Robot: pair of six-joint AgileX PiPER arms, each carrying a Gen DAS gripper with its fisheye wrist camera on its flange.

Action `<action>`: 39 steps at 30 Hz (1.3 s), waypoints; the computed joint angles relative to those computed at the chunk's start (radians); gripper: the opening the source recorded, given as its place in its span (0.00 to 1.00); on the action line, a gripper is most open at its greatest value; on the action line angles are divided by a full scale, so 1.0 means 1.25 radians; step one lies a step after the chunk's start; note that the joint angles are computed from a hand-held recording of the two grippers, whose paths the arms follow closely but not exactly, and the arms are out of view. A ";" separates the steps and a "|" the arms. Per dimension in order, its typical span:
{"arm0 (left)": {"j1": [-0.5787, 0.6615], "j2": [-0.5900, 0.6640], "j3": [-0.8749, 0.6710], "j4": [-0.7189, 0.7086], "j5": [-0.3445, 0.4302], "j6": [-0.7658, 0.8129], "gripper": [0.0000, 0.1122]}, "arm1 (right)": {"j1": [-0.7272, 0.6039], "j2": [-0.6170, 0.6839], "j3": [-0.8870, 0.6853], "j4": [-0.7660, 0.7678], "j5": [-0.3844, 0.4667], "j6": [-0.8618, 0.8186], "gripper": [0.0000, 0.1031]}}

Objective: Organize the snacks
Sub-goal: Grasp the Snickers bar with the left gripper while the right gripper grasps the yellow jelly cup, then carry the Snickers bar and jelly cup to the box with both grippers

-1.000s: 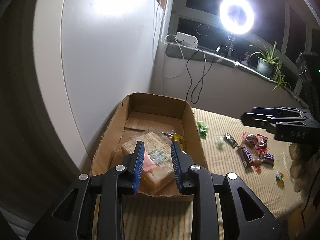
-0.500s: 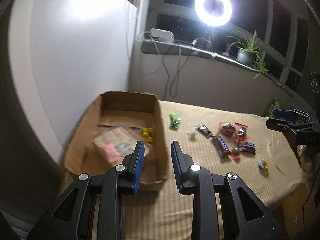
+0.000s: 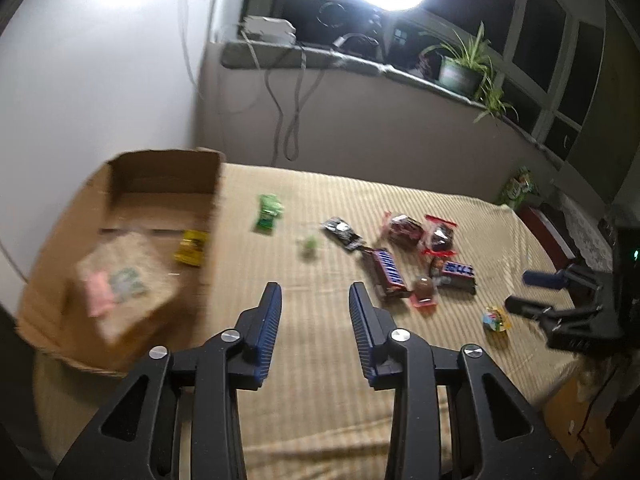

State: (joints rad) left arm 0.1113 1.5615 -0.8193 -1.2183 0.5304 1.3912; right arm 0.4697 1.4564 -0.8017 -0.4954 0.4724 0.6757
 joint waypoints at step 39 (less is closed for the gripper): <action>-0.272 0.299 -0.247 0.264 -0.135 -0.372 0.25 | -0.073 0.075 0.107 0.029 -0.156 -0.090 0.43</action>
